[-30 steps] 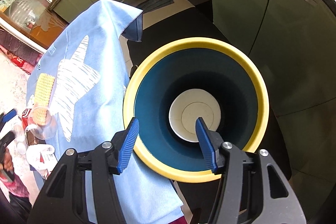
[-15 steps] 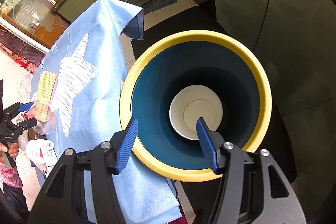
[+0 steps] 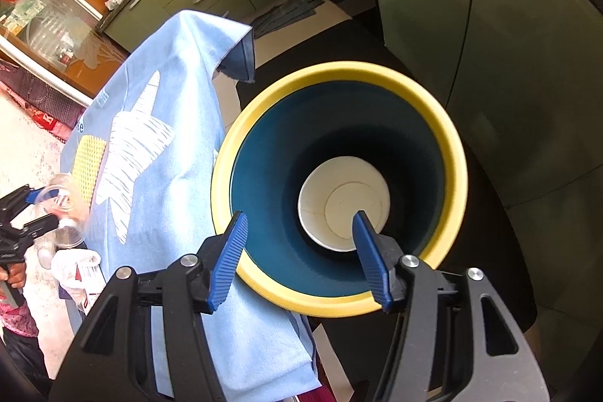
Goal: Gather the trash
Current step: 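Carry the plastic cup over the bin and open the left gripper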
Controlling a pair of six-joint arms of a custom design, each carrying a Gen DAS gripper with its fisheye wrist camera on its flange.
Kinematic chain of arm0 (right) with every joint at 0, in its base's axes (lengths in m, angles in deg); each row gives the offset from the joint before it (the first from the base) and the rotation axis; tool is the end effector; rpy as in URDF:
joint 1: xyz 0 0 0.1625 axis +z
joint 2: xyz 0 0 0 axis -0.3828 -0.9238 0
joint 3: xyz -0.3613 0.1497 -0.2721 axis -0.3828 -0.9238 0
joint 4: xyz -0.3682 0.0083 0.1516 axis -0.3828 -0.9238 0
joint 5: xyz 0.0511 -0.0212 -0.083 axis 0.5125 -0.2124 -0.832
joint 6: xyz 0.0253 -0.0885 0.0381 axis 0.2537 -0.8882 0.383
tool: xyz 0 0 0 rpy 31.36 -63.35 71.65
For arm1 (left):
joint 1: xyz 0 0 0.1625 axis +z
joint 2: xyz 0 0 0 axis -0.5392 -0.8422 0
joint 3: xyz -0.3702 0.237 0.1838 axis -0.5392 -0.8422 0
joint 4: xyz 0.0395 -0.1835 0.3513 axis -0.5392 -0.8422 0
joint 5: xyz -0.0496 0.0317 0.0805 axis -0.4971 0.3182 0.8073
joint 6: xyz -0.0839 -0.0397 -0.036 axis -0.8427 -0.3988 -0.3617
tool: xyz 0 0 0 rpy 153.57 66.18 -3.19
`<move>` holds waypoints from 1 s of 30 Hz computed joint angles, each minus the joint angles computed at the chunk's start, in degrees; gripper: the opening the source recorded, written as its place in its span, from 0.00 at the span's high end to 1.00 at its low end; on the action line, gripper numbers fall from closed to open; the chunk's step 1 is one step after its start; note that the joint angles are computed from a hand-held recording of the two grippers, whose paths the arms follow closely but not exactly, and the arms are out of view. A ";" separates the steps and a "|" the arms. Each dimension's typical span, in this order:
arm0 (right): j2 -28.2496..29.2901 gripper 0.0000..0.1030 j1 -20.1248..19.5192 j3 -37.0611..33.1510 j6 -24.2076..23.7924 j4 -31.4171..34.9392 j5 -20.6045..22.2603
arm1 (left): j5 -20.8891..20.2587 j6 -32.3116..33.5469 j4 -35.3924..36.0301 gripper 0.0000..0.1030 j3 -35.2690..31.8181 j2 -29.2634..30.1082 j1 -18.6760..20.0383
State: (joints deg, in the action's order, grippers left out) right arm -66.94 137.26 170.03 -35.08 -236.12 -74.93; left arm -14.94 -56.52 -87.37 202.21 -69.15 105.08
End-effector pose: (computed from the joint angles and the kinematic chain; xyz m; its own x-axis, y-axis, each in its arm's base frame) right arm 0.3232 -0.4964 -0.0231 -0.9070 -0.0628 0.4164 -0.1917 0.9420 -0.2755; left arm 0.0514 -0.4794 0.4311 -0.6842 0.3907 -0.6158 0.4863 0.8737 0.0139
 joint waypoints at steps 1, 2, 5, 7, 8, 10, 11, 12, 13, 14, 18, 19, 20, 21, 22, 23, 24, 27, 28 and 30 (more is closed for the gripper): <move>-0.36 0.46 0.19 0.66 0.06 -0.99 -0.44 | -0.27 0.09 0.22 0.24 0.58 -0.28 -1.69; -0.75 0.46 0.48 1.44 0.17 -2.35 -1.20 | -0.48 0.08 0.35 0.24 1.05 -0.30 -3.16; -2.11 0.46 1.34 3.78 0.16 -5.39 -3.74 | -1.58 -0.58 0.56 0.24 2.27 1.08 -6.72; -3.06 0.46 1.78 5.46 0.25 -7.05 -5.05 | -2.41 -1.14 0.15 0.24 2.95 3.32 -8.67; -3.66 0.46 2.18 6.65 0.33 -8.08 -6.36 | -2.61 -1.13 -0.54 0.24 3.35 4.45 -9.40; -4.70 0.44 2.53 8.73 0.51 -9.71 -8.29 | -2.63 -0.92 -2.55 0.24 4.12 7.28 -10.97; -5.07 0.44 2.57 9.50 0.62 -10.37 -8.79 | -2.84 -0.86 -3.41 0.24 4.25 8.85 -11.48; -5.65 0.44 2.59 10.68 0.89 -11.25 -9.35 | -3.09 -0.69 -4.30 0.24 4.29 10.29 -11.72; -6.22 0.44 2.51 11.81 1.14 -12.10 -9.63 | -2.87 -0.77 -5.57 0.24 4.41 12.37 -12.20; -6.72 0.44 2.36 12.86 1.42 -12.94 -9.84 | -2.40 -0.88 -6.85 0.24 4.40 14.28 -12.42; -7.91 0.41 1.84 15.67 2.46 -15.32 -10.57 | -0.59 -1.00 -11.61 0.18 3.90 20.72 -12.39; -8.11 0.40 1.77 16.27 2.61 -16.06 -10.65 | -0.21 -1.57 -12.93 0.14 3.56 22.08 -12.29; -8.29 0.40 1.68 16.93 2.66 -16.91 -10.82 | -0.43 -1.99 -13.30 0.13 3.21 22.55 -12.18; -8.40 0.40 1.65 17.26 2.63 -17.27 -10.97 | -0.85 -2.29 -13.38 0.13 2.88 22.65 -12.01; -8.42 0.40 1.68 17.56 2.58 -17.59 -11.26 | -1.79 -2.67 -13.39 0.13 2.52 22.32 -11.88; -8.32 0.40 1.71 17.76 2.44 -17.88 -11.45 | -2.82 -2.88 -13.41 0.13 2.37 21.40 -11.84; -8.29 0.40 1.70 18.00 2.26 -18.18 -11.35 | -3.49 -2.77 -13.52 0.13 2.35 20.60 -11.75; -7.53 0.40 1.71 17.63 1.24 -18.45 -10.31 | -6.38 -1.62 -15.11 0.10 3.61 14.56 -12.15; -7.28 0.40 1.80 17.31 0.92 -18.24 -10.07 | -6.86 -1.15 -15.54 0.09 3.98 12.83 -12.27; -6.39 0.40 2.25 16.01 0.24 -17.26 -9.60 | -8.13 -0.60 -16.09 0.08 4.81 8.53 -12.39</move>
State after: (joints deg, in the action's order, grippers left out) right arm -73.33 139.51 186.05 -34.84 -253.38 -84.52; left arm -23.08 -57.11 -103.46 207.01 -60.62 92.68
